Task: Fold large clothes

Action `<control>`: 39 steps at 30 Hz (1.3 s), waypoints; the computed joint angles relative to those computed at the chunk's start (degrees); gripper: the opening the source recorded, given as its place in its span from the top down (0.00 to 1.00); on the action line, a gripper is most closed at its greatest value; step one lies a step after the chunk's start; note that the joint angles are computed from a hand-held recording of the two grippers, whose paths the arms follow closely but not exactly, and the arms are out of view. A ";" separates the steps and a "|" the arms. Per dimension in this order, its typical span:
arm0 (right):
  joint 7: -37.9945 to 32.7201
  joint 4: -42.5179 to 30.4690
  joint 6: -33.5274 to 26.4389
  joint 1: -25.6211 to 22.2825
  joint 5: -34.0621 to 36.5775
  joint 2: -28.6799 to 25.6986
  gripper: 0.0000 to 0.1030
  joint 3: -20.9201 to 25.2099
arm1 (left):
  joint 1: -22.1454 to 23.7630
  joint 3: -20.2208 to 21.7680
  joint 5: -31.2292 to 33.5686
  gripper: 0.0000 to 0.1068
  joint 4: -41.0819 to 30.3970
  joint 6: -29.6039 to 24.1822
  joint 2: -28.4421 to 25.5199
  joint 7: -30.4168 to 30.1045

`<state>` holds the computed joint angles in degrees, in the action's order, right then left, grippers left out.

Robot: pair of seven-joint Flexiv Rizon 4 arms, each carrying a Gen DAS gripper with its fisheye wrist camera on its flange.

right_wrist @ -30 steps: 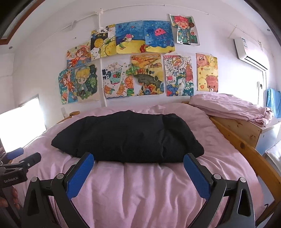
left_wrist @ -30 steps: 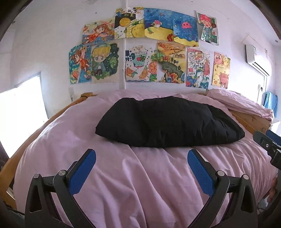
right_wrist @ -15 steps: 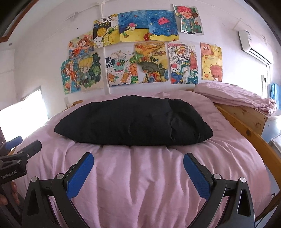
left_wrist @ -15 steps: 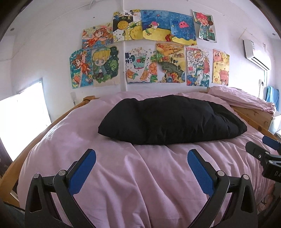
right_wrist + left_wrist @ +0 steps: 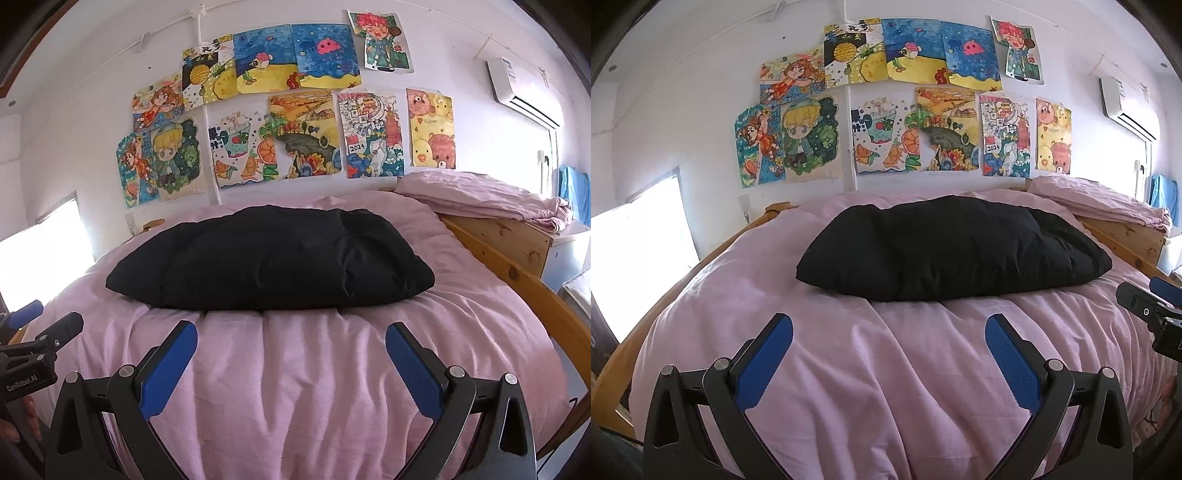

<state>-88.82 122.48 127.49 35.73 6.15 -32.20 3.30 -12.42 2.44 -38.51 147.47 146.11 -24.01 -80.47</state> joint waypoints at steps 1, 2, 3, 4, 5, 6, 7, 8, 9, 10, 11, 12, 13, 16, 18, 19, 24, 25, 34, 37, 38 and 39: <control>0.03 0.03 -0.01 -0.11 -0.10 0.01 0.00 0.08 | 0.01 0.01 -0.02 0.05 -0.06 0.03 -0.05 -0.04; -0.15 0.00 -0.03 0.19 0.19 0.01 0.00 -0.13 | -0.09 -0.01 -0.24 0.05 -0.16 0.03 -0.12 0.05; -0.22 -0.03 0.01 0.30 0.32 0.00 0.00 -0.18 | -0.11 0.00 -0.24 0.05 -0.09 0.06 -0.09 0.05; -0.23 0.00 0.02 0.21 0.26 0.01 0.00 -0.12 | -0.15 0.01 -0.37 0.05 -0.15 0.08 -0.15 0.12; -0.26 0.02 0.09 0.19 0.28 0.02 0.00 -0.10 | -0.02 0.02 -0.14 0.05 -0.11 0.08 -0.12 -0.01; -0.35 -0.09 0.05 0.56 0.69 -0.01 0.00 -0.26 | 0.18 0.05 0.22 0.05 -0.07 0.04 -0.09 -0.16; -0.36 -0.11 -0.01 0.59 0.74 0.00 0.00 -0.26 | 0.23 0.08 0.31 0.05 -0.05 0.07 -0.10 -0.19; -0.36 -0.11 -0.02 0.59 0.76 0.00 0.00 -0.23 | 0.26 0.11 0.36 0.05 -0.04 0.11 -0.11 -0.18; -0.43 -0.12 -0.05 0.72 0.93 0.02 0.00 -0.32 | 0.60 0.19 1.02 0.05 0.13 0.05 -0.01 -0.34; -0.46 -0.13 -0.07 0.74 0.96 0.02 0.00 -0.33 | 0.67 0.20 1.18 0.05 0.15 0.04 0.00 -0.40; -0.43 -0.11 -0.10 0.58 0.83 0.03 0.00 -0.25 | 0.69 0.22 1.19 0.05 0.10 0.07 -0.06 -0.41; -0.41 -0.10 -0.12 0.62 0.88 0.04 0.00 -0.23 | 0.65 0.24 1.12 0.05 0.08 0.13 -0.10 -0.35; -0.39 -0.07 -0.09 0.54 0.81 0.05 0.00 -0.18 | 0.70 0.26 1.22 0.05 0.12 0.11 -0.07 -0.35; -0.47 -0.12 -0.02 0.74 1.01 0.02 0.00 -0.26 | 0.89 0.27 1.58 0.05 0.19 0.10 -0.03 -0.54; -0.55 -0.14 -0.04 0.91 1.21 0.02 0.00 -0.35 | 0.96 0.31 1.72 0.05 0.25 0.13 -0.02 -0.55; -0.54 -0.12 0.00 0.82 1.13 0.02 0.00 -0.28 | 1.01 0.32 1.77 0.05 0.22 0.12 -0.04 -0.57; -0.64 -0.20 -0.08 1.20 1.60 0.03 0.00 -0.43 | 1.29 0.41 2.36 0.05 0.38 0.10 0.03 -0.71; -0.67 -0.20 -0.11 1.26 1.66 0.04 0.00 -0.46 | 1.29 0.42 2.34 0.05 0.35 0.13 0.00 -0.70; -0.79 -0.25 -0.11 1.55 1.98 0.03 0.00 -0.55 | 1.02 0.36 1.28 0.05 0.26 0.07 0.11 -0.81; -0.82 -0.28 -0.09 1.73 2.22 0.02 0.00 -0.60 | 0.62 0.25 0.53 0.05 0.36 0.17 0.18 -0.70; -0.83 -0.29 -0.10 1.73 2.23 0.02 0.00 -0.60 | 0.64 0.27 0.54 0.05 0.37 0.18 0.19 -0.66; -0.84 -0.29 -0.10 1.73 2.23 0.02 0.00 -0.59 | 0.83 0.32 0.77 0.05 0.38 0.02 0.29 -0.64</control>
<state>-89.65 122.19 127.39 37.46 8.39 -32.18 2.71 -11.60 2.76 -37.73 147.85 146.13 -23.72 -81.11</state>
